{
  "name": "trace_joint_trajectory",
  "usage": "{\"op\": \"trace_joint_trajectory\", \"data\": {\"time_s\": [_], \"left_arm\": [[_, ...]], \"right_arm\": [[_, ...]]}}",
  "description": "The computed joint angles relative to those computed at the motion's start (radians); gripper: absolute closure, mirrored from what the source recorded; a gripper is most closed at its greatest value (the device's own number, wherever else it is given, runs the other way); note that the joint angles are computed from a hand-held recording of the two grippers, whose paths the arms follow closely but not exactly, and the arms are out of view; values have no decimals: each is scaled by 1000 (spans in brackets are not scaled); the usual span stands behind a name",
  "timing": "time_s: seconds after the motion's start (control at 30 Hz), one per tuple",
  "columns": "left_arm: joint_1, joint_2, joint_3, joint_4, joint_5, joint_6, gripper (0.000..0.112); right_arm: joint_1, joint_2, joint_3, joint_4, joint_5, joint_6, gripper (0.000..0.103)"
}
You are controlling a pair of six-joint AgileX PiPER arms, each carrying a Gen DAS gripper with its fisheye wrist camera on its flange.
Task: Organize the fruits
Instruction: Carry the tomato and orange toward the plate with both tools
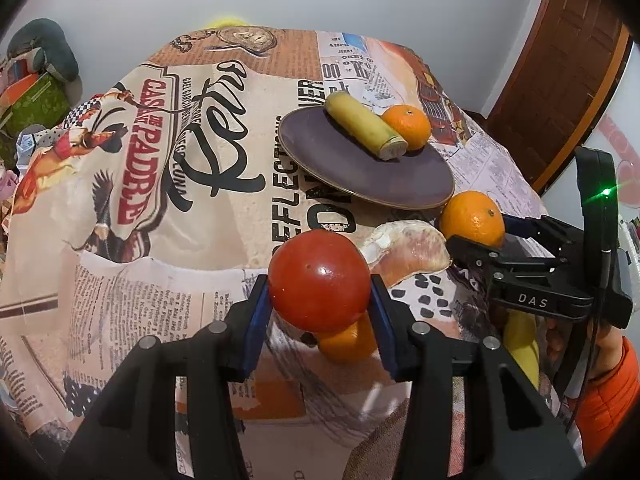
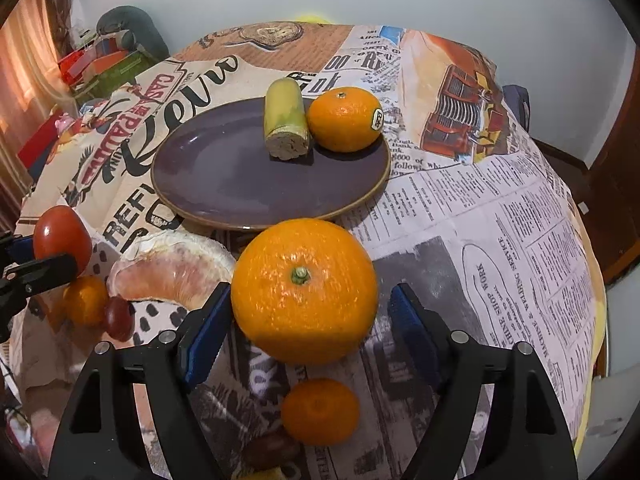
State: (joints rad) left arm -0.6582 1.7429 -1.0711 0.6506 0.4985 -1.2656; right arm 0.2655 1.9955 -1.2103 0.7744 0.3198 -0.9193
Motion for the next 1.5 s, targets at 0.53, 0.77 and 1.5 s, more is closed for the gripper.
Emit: {"op": "trace_joint_trajectory", "data": {"time_s": [0.53, 0.77, 1.5], "left_arm": [[-38, -54, -37, 69, 70, -42, 65], [-37, -42, -106, 81, 108, -5, 65], [73, 172, -477, -16, 125, 240, 65]], "right_arm": [[-19, -73, 46, 69, 12, -74, 37], [-37, -118, 33, 147, 11, -144, 37], [-41, -13, -221, 154, 36, -132, 37]]}}
